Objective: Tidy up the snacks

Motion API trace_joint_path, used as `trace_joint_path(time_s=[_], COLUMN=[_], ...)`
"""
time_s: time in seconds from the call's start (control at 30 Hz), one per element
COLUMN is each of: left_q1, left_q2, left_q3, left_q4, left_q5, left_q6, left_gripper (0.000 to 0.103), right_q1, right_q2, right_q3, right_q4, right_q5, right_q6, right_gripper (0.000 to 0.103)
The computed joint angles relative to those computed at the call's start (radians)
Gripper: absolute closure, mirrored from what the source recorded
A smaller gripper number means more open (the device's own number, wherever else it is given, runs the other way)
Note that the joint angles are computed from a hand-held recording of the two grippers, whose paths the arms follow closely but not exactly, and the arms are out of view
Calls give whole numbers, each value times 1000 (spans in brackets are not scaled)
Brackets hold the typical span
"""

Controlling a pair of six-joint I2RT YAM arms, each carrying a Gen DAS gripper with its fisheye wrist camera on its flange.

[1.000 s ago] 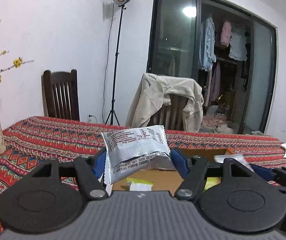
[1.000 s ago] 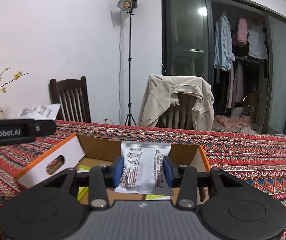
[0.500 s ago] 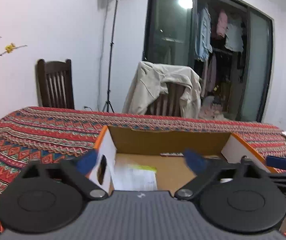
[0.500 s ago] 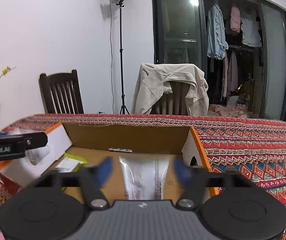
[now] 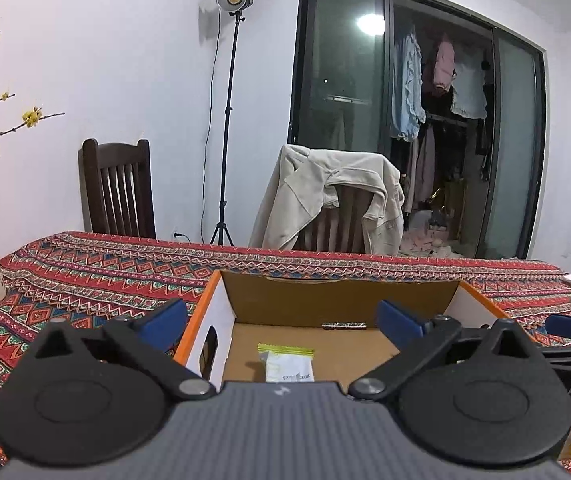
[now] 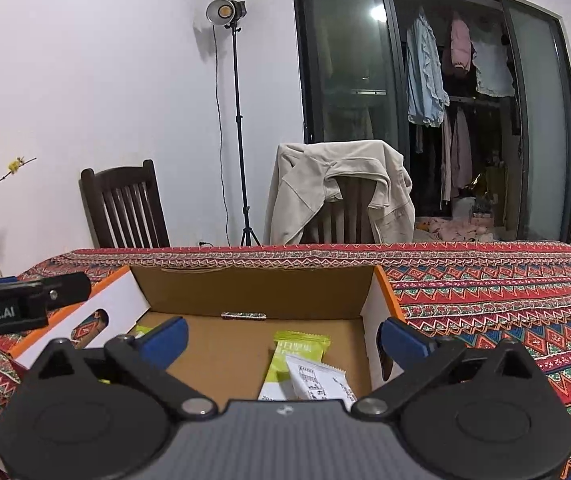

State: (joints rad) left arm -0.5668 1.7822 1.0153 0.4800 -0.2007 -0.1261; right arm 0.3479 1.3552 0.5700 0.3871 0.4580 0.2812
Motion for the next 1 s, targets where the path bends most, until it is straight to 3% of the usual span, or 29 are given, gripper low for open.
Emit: trace_joint_path(time_s=[0.1, 0.3, 0.63, 0.8, 1.0], left_q1=[-17, -34, -42, -30, -16], left_q2=[-36, -155, -408, -531, -662], left_q3=[-12, -48, -245, -386, -548], left_q4=[-12, -61, -112, -120, -146], left_q5=[-28, -53, -22, 8, 28], left_q6=[-13, -32, -19, -22, -13], left_gripper=[0, 0, 0, 0, 0], right_q1=[7, 68, 263, 418, 635], right_q2=[-21, -142, -424, -529, -591], right_q3=[-1, 19, -48, -97, -140], right_q4=[-5, -133, -383, -542, -771], right_q5=[13, 80, 233, 353, 469], right_q6=[-6, 1, 34, 136, 368], right_gripper=[0, 0, 0, 0, 0])
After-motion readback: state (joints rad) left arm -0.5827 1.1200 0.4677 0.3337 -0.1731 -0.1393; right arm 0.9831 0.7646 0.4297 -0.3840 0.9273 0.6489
